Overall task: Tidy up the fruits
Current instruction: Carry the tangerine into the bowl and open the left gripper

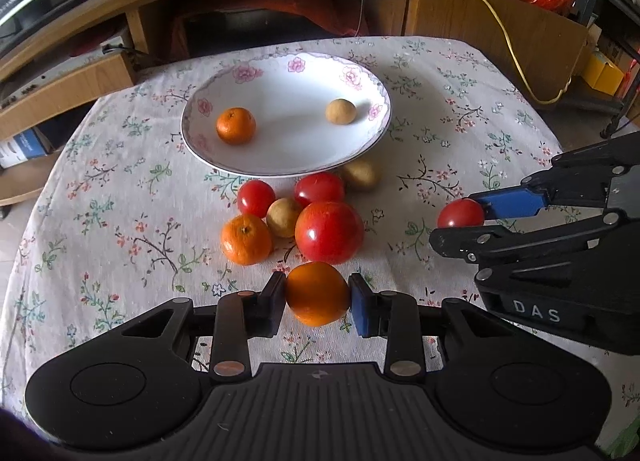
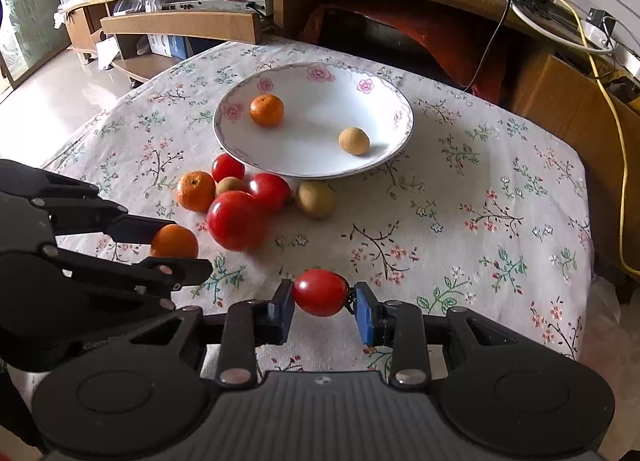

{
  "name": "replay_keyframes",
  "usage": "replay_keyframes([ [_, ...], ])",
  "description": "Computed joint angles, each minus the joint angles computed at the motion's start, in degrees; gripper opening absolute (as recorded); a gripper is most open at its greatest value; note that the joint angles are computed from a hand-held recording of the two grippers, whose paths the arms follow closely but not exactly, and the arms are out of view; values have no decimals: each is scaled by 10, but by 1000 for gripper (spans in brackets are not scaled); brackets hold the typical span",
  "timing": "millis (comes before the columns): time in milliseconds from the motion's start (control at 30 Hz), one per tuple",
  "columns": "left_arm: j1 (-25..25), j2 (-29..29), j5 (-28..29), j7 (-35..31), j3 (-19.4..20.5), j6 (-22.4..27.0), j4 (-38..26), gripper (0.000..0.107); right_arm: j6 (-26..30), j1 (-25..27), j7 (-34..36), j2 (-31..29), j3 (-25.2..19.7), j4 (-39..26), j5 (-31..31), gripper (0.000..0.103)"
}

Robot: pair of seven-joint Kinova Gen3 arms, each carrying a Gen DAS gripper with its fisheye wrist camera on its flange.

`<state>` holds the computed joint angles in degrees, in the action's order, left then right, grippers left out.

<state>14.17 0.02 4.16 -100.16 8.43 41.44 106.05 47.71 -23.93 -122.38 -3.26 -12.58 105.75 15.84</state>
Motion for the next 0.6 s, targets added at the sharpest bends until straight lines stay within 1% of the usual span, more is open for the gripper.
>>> replay_keyframes([
  [600, 4, -5, -23, 34, 3, -14, -1, 41, 8, -7, -7, 6, -1, -16, 6, 33],
])
